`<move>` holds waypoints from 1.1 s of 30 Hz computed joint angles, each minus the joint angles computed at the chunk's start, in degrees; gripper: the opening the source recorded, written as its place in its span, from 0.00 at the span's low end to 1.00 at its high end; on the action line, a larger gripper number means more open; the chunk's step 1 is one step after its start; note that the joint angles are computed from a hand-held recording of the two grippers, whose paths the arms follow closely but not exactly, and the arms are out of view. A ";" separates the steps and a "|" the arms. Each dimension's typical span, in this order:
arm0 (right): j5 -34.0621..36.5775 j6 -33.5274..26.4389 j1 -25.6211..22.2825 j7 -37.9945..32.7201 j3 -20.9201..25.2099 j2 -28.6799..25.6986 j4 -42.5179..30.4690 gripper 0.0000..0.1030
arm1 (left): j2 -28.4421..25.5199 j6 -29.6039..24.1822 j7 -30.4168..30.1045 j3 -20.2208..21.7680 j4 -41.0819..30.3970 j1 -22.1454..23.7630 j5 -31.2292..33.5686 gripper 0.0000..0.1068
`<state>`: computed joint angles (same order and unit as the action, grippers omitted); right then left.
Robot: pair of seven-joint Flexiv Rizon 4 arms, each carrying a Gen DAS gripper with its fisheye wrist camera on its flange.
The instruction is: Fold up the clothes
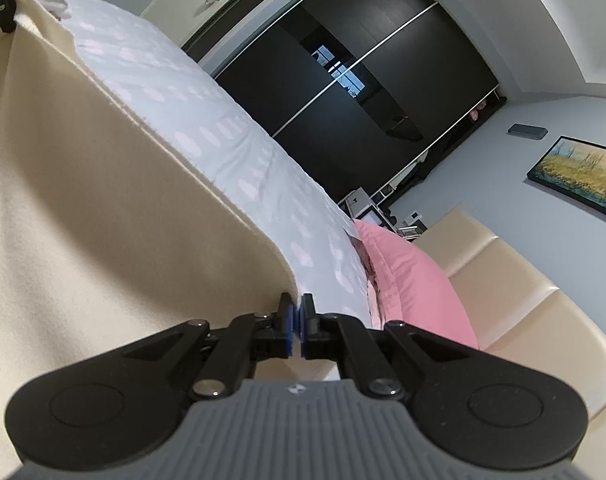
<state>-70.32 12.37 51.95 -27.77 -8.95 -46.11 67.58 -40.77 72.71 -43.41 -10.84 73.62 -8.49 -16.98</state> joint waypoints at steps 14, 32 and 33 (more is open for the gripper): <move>12.59 11.04 -7.08 -13.79 0.54 -5.73 -9.00 0.04 | -18.77 -31.31 -10.32 7.90 -36.10 -4.44 6.80 0.03; 13.81 5.37 -5.19 -6.23 0.64 0.38 -2.75 0.37 | -12.96 -27.91 -12.80 6.43 -27.72 -0.27 6.73 0.12; 13.95 5.55 -5.03 -5.04 1.35 1.42 -1.56 0.37 | -11.53 -27.39 -12.44 5.97 -25.38 0.27 6.23 0.12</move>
<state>-56.37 17.91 46.92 -32.81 -7.60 -44.68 66.03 -52.30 45.31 -55.85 -4.86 48.24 -8.23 -10.75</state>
